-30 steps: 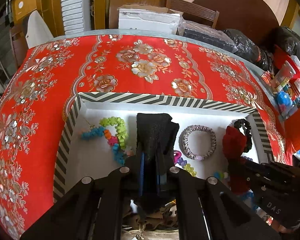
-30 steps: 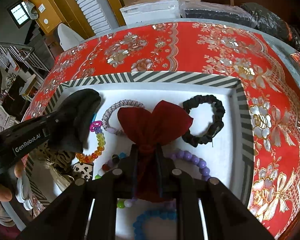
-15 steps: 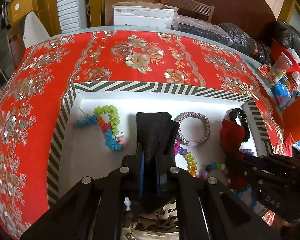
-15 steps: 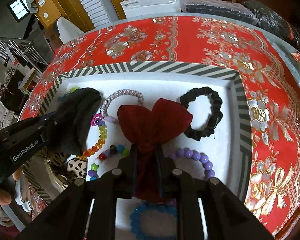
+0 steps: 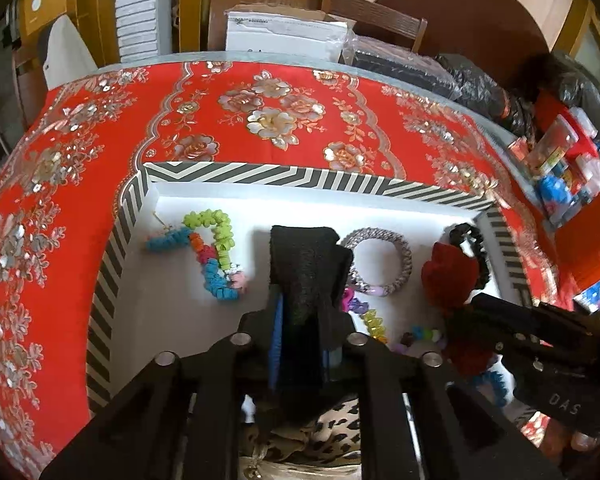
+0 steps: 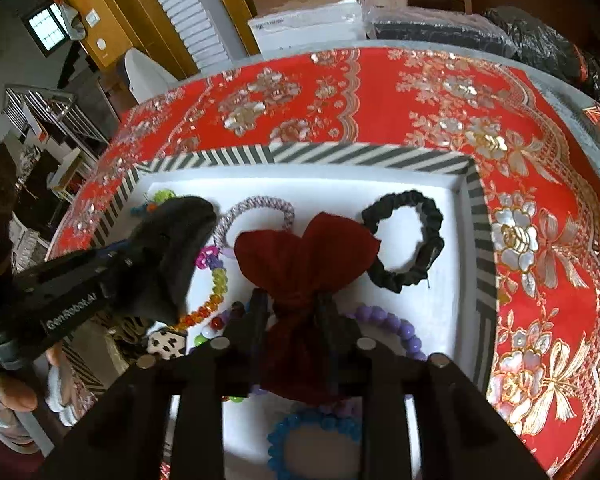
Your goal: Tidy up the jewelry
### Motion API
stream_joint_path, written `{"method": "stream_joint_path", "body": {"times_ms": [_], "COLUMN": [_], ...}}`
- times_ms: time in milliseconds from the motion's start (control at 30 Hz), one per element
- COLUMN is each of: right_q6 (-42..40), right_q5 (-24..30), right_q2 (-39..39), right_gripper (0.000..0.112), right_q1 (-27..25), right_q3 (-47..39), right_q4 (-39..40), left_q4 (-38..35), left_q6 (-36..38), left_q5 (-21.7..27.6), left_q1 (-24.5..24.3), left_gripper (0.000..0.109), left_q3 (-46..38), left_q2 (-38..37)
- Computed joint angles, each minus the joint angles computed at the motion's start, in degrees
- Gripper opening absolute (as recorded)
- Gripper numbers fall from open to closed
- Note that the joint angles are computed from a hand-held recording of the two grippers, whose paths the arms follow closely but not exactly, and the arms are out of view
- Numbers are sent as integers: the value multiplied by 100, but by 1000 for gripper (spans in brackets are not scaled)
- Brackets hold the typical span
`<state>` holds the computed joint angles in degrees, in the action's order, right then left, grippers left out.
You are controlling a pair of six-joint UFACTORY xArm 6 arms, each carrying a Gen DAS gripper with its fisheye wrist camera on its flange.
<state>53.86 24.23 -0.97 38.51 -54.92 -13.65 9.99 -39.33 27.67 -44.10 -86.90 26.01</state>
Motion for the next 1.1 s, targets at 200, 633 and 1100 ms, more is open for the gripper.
{"method": "stream_joint_path", "body": {"times_ms": [200,633,1100], "right_q6": [562,3035,4175], "right_q5": [29,979,2201], "right_q2": [-332,-1337,-1874], "right_gripper": [42,50,56], "right_q1": [10,727,1734], "right_q3": [241,758,833], "right_q4": [-382,-2543,-3350], "left_q4": [535,2291,3892], "left_q6": [-595,-2142,-3458], "left_q5": [-211,-33,1071], "left_q1": [9,-423,-1201], "left_gripper": [28,28,28], "left_q3": [378,1273,1701], "left_q2": [-362,-1288,-2084]}}
